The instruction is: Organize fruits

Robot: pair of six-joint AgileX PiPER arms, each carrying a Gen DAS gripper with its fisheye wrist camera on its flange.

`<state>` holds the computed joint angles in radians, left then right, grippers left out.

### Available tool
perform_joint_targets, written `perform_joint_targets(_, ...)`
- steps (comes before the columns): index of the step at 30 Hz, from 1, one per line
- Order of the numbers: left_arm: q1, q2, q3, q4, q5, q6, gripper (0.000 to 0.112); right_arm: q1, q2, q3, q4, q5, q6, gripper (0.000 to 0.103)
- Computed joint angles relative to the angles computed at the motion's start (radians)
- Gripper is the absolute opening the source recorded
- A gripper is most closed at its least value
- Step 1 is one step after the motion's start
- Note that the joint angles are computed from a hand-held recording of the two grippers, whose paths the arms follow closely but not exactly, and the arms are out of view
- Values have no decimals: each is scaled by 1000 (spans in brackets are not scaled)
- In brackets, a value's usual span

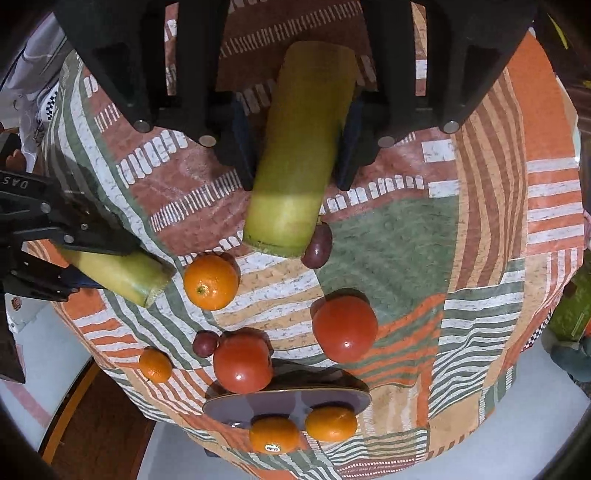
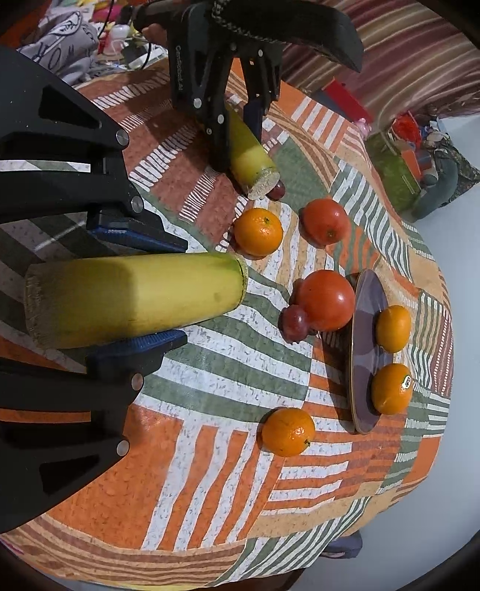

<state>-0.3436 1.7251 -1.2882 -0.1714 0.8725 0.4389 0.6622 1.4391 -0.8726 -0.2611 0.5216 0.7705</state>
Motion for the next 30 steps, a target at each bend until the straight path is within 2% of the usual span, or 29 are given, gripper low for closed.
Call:
perform_joint_targets(8,-4,-62,20,-47,24,36,41,30,-17,-2,-114,9,113,36)
perform_joint_targets(14,-9,-89,-28,-85,43,45,39,30,-58,-19,-159,39,148,35)
perform_joint_targets(30,21,-9,-264,-149,83,18,35,-55,-92,-128,-224,85,129,35)
